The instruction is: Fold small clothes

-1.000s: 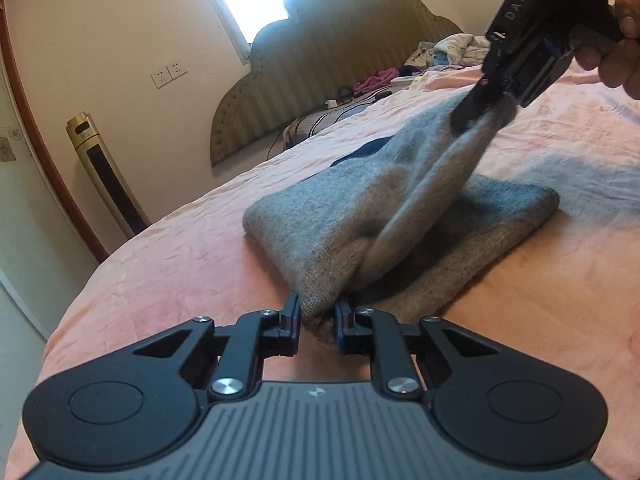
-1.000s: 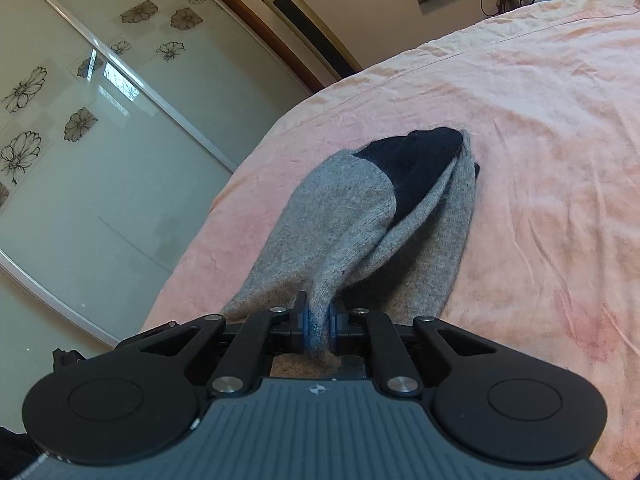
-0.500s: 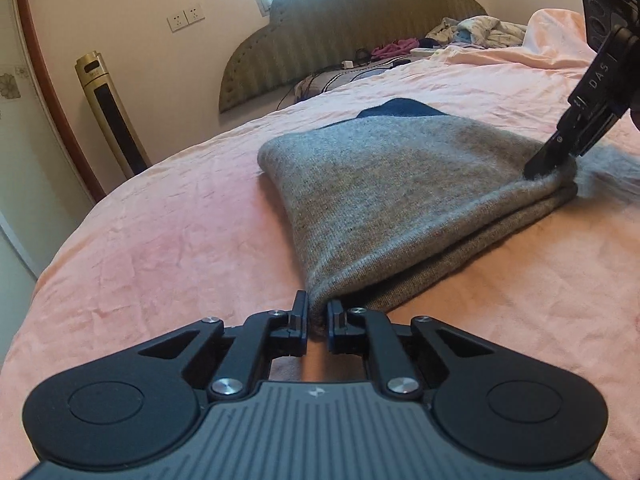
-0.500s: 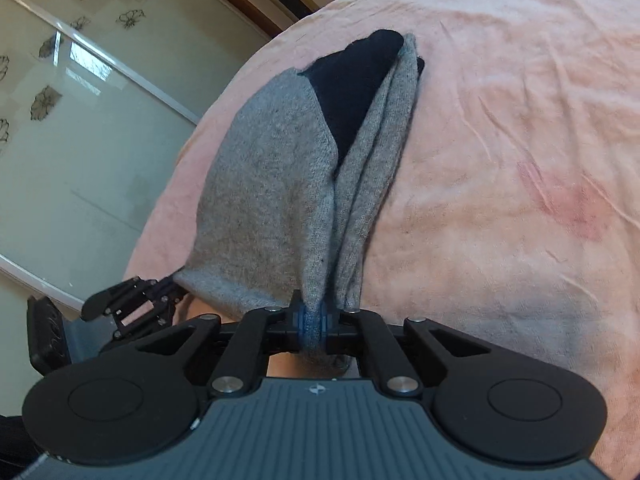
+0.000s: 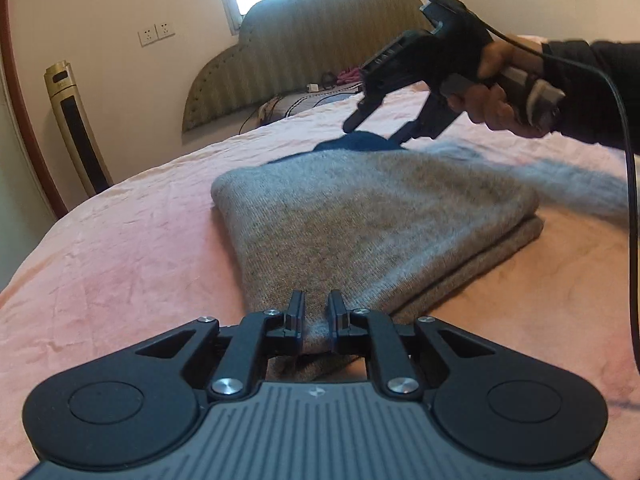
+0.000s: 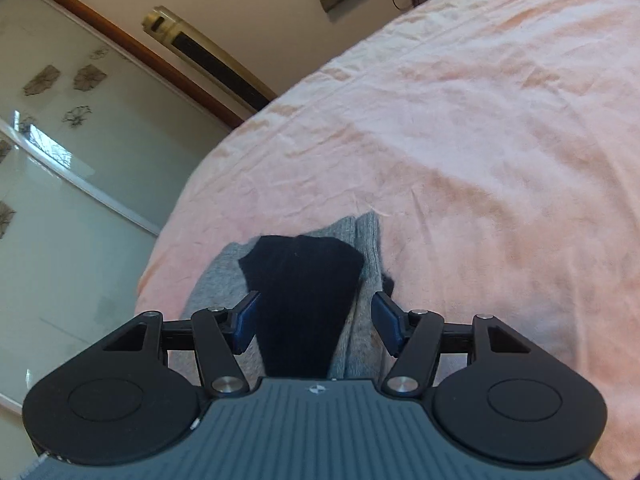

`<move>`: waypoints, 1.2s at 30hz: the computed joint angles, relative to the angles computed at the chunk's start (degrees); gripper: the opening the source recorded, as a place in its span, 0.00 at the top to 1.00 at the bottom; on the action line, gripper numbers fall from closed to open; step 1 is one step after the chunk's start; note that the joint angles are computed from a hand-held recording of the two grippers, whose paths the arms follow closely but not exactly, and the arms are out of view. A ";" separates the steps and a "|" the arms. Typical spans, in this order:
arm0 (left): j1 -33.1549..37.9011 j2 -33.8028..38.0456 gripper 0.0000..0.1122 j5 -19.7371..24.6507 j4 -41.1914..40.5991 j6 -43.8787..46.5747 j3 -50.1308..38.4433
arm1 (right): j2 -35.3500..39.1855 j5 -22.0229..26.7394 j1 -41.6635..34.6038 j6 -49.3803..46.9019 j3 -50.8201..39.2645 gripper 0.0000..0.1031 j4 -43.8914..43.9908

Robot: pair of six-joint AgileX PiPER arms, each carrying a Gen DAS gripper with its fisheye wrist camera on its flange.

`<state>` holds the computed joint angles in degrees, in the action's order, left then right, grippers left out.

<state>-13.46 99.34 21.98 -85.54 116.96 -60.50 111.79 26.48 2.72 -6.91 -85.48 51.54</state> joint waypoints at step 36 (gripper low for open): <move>-0.77 28.41 0.24 13.62 37.20 -58.67 -47.08 | -0.37 -7.13 15.28 42.11 0.57 0.44 -61.09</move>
